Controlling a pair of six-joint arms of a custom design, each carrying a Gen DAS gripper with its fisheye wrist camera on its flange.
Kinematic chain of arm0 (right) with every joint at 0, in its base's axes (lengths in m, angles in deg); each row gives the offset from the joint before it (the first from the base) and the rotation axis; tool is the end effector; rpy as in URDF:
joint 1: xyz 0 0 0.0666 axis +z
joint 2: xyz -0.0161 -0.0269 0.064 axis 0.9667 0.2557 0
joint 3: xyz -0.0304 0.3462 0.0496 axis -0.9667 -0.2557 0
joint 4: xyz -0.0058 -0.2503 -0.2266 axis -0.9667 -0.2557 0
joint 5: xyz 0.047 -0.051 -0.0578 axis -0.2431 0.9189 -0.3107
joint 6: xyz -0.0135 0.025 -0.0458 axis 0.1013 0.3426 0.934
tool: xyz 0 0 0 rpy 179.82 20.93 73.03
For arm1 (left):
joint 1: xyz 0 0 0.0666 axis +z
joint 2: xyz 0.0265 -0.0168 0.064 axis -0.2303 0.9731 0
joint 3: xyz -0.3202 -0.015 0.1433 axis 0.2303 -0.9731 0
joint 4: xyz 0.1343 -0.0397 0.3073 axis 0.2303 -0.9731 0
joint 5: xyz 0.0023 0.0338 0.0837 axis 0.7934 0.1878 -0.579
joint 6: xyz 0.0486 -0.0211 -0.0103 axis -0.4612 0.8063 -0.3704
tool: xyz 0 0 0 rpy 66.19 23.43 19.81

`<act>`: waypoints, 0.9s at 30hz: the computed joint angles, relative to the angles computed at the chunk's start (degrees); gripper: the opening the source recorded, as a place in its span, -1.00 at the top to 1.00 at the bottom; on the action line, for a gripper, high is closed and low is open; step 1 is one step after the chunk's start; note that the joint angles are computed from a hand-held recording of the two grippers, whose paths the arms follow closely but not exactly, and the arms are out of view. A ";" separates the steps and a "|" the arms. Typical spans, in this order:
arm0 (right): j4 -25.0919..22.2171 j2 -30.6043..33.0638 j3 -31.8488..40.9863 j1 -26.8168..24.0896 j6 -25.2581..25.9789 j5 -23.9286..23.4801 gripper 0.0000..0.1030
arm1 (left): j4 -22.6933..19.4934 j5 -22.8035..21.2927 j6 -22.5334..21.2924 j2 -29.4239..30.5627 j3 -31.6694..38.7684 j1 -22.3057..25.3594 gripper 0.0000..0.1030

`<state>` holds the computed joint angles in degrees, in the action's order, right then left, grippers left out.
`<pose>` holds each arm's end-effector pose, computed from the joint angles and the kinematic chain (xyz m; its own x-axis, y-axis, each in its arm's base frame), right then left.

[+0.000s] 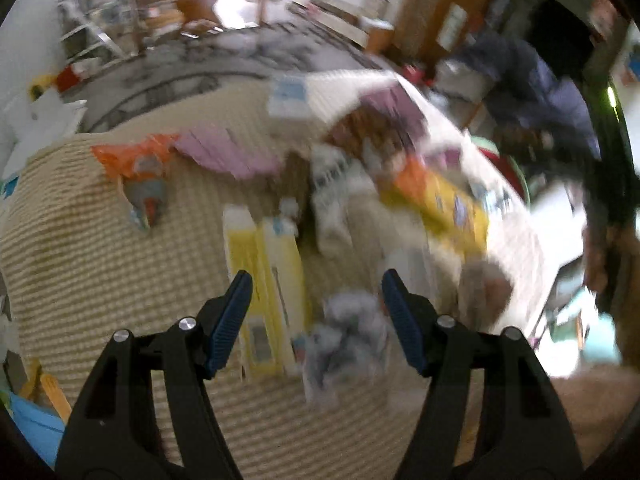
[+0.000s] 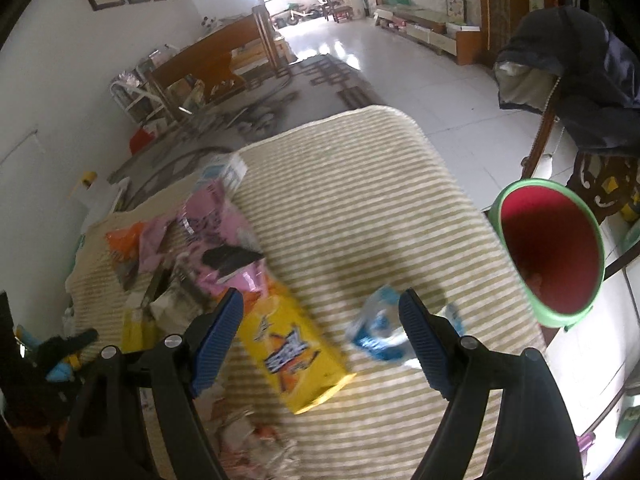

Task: Collect trash
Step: 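Move both open grippers back over the table, then grasp the crumpled white tissue with the left gripper while the right grasps crumpled pink paper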

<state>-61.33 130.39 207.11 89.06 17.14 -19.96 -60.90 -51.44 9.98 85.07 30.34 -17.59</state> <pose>0.5982 0.1531 0.4502 -0.8613 0.0143 -0.5078 -0.1340 0.9578 0.2542 0.5093 -0.0457 0.4396 -0.8613 0.1198 -0.4938 0.2187 0.9646 -0.1474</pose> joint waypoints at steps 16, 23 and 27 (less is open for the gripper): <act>5.66 -9.59 -16.51 2.41 -1.46 1.68 -0.52 | -0.32 4.54 -1.36 1.34 -3.48 -0.66 0.34; 3.40 -11.40 -20.40 2.50 1.43 -0.61 -0.52 | 1.63 6.86 3.31 0.45 -3.07 0.40 0.43; 2.57 -13.63 -25.71 2.84 3.65 -2.99 -0.55 | 1.85 8.11 4.97 0.39 -2.18 0.62 0.43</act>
<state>-58.75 116.77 181.40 91.90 20.79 -22.95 -59.05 -43.32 14.95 85.47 28.16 -16.97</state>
